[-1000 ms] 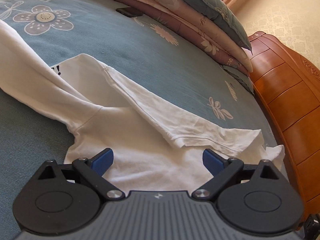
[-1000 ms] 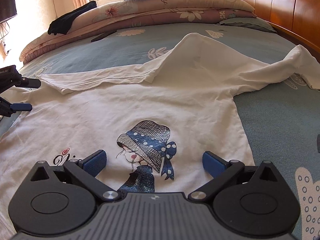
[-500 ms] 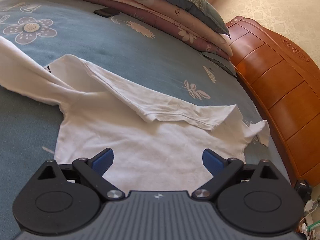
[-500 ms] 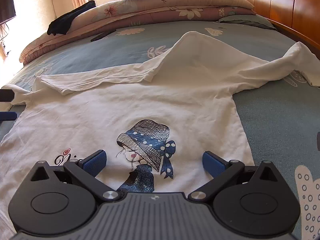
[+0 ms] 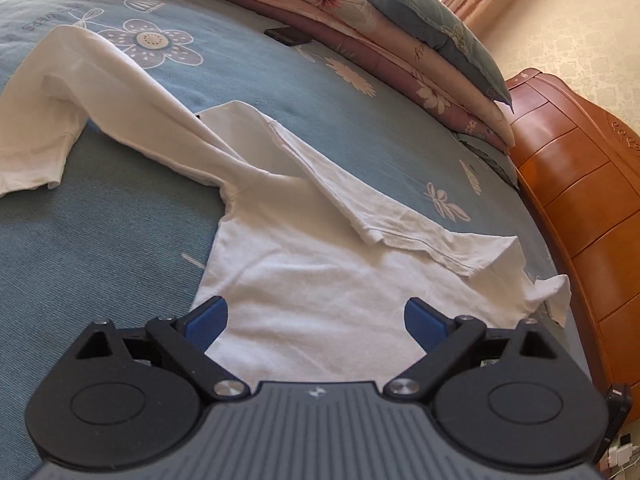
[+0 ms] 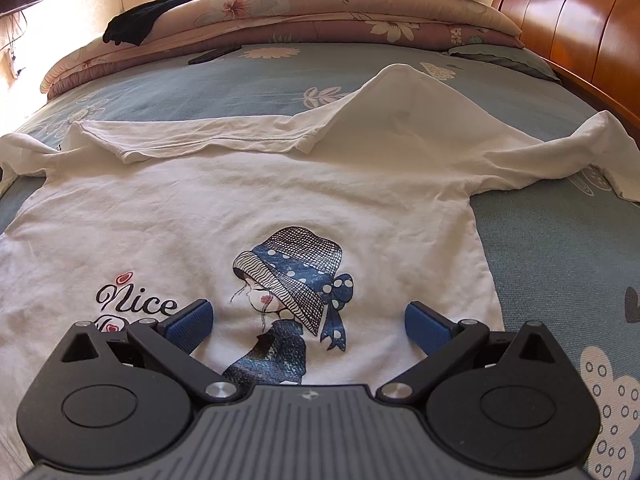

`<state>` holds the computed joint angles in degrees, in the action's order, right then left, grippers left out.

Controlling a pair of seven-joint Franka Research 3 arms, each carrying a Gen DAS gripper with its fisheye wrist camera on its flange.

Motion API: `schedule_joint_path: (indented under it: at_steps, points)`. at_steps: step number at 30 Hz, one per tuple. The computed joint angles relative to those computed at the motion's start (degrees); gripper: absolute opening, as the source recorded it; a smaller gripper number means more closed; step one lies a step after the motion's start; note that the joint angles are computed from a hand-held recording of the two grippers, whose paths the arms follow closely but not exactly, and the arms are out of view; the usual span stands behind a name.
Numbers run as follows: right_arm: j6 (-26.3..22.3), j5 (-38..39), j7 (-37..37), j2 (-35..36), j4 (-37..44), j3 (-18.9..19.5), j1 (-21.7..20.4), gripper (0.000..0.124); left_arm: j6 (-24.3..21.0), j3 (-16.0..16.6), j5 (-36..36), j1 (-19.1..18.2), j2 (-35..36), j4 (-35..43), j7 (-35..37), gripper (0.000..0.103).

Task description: Fold clothes

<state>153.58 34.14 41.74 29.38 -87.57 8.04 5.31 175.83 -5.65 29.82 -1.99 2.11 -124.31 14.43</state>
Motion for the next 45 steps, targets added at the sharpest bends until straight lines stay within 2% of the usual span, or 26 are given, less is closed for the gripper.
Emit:
schedule_joint_path:
  at_steps: [2,4,8,9,10,12,13,14,16,19,21,23,25,28,30,31,34,37,40,43,45]
  points:
    - [-0.31,-0.3,0.0,0.14,0.38,-0.11,0.01,0.103,1.98,-4.24,-13.73,1.14,1.68,0.31,14.11,0.095]
    - [-0.05,-0.38,-0.27,0.16,0.35,-0.05,0.01,0.103,1.36,-7.56,-21.76,1.47,3.53,1.81,23.48,0.095]
    - [0.63,-0.35,-0.58,0.05,-0.02,0.03,0.05,0.103,1.58,-6.7,-23.38,-1.85,4.81,2.21,25.75,0.095]
    - [0.47,-0.46,-0.45,0.05,0.04,-0.03,0.07,0.103,0.71,-4.05,-19.18,-4.18,4.36,1.76,21.37,0.095]
    - [0.24,-0.57,-0.35,0.11,0.21,-0.08,0.07,0.103,-0.35,0.61,-11.17,-7.78,3.61,1.21,12.97,0.095]
    - [-0.07,-0.74,-0.28,0.05,0.21,-0.15,0.05,0.103,-3.28,5.22,4.45,-10.69,1.66,0.26,-3.9,0.095]
    - [-0.17,-0.78,-0.24,0.02,0.18,-0.18,0.03,0.103,-5.09,5.88,10.62,-10.89,0.32,-0.36,-11.14,0.095]
    - [-0.26,-0.72,-0.35,0.02,0.16,-0.12,-0.06,0.103,-7.57,5.52,14.24,-10.64,-0.76,-0.51,-15.35,0.095]
    - [-0.11,-0.22,-1.43,-0.1,-0.15,0.29,-0.45,0.103,-11.96,3.93,18.86,-9.8,-2.29,-0.31,-20.19,0.095]
    - [2.49,1.91,-4.77,-0.77,-2.09,1.59,-1.23,0.103,-11.59,1.32,21.71,-8.26,-1.3,2.19,-19.43,0.095]
    - [3.41,3.24,-6.13,-0.94,-2.63,2.11,-1.54,0.103,-14.44,-1.18,19.94,-7.91,1.36,6.52,-12.91,0.096]
    - [3.56,4.05,-6.8,-0.95,-2.68,2.24,-1.63,0.103,-19.48,-2.68,21.17,-8.89,4.88,12.01,-8.4,0.096]
    - [4.14,5.03,-7.94,-1.18,-3.18,2.57,-1.84,0.103,-24.94,-3.21,21.72,-10.69,9.3,18.11,-4.39,0.096]
    - [6.38,9.22,-13.16,-1.8,-4.86,4.78,-3.5,0.103,-27.67,-2.96,18.03,-11.87,14.19,23.63,1.52,0.096]
    - [7.38,10.58,-13.4,-2.4,-5.74,4.44,-3.23,0.103,-28.73,-2.39,15.54,-12.31,15.94,25.31,4.31,0.096]
    - [7.34,9.92,-12.22,-2.81,-6.12,3.45,-2.53,0.103,-28.88,-1.83,15.11,-12.58,16.25,25.4,4.61,0.096]
    - [6.7,11.73,-14.0,-5.19,-8.2,3.66,-3.46,0.103,-27.73,-0.05,15.58,-13.01,15.85,24.08,3.11,0.096]
    - [6.26,18.59,-17.04,-8.31,-10.96,5.05,-4.7,0.103,-24.4,1.55,19.84,-13.06,14.05,21.1,0.17,0.097]
    - [6.2,20.31,-16.5,-10.66,-14.13,3.51,-2.38,0.103,-23.9,1.45,20.49,-12.36,13.61,19.74,-0.63,0.097]
    - [10.51,11.99,-11.29,-11.74,-18.43,-0.11,2.92,0.103,-22.8,1.64,22.84,-12.39,13.33,18.75,-2.21,0.1]
    - [13.73,15.81,-13.38,-13.34,-21.5,1.84,1.76,0.103,-22.47,1.67,24.41,-12.51,13.33,18.38,-2.9,0.102]
